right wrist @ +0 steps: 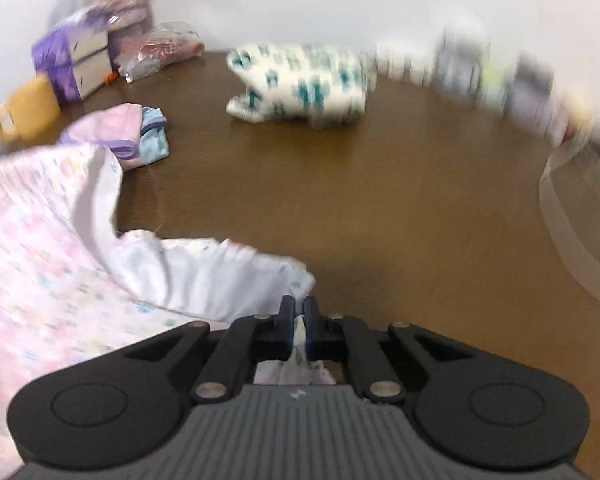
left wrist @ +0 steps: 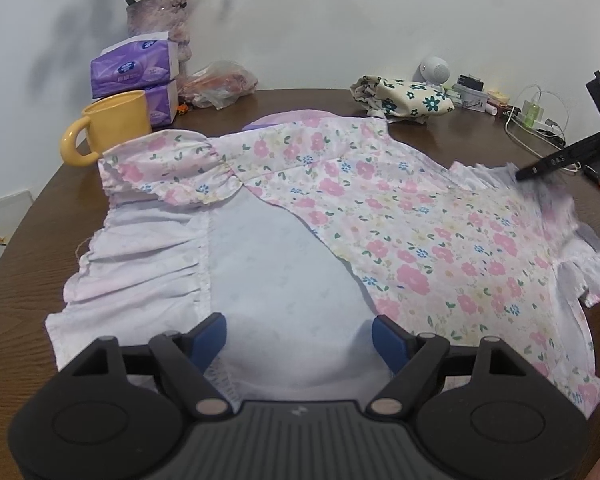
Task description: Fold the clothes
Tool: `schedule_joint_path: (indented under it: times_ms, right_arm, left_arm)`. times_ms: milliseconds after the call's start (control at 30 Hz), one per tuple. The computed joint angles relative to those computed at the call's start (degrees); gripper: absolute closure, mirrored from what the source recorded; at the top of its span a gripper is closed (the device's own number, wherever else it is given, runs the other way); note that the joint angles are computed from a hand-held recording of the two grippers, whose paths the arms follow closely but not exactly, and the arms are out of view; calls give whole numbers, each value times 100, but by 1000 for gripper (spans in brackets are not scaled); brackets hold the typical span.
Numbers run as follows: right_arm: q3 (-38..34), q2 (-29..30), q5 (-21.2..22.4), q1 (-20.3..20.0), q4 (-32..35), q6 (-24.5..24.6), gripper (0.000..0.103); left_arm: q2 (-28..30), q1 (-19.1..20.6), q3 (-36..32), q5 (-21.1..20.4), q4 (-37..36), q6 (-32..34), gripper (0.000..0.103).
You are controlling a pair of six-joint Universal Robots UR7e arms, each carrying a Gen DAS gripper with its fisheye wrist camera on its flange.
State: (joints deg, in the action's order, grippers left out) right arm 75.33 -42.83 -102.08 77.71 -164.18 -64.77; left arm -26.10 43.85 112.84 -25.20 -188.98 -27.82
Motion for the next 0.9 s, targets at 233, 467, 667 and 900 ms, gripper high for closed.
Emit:
schedule_joint_path:
  times_ms: [233, 467, 667, 900]
  right_arm:
    - [1079, -138, 669, -78, -1973, -1997, 94]
    - [541, -1018, 1068, -364, 719, 1573, 68]
    - [1330, -1899, 1136, -879, 950, 2126, 66]
    - [1528, -2214, 1619, -1340, 2201, 2860, 66]
  left_arm:
    - [79, -27, 24, 0, -277, 162, 23]
    - [114, -34, 41, -20, -455, 262, 21]
    - [183, -40, 8, 17, -567, 363, 18]
    - [147, -49, 20, 10, -425, 258, 18]
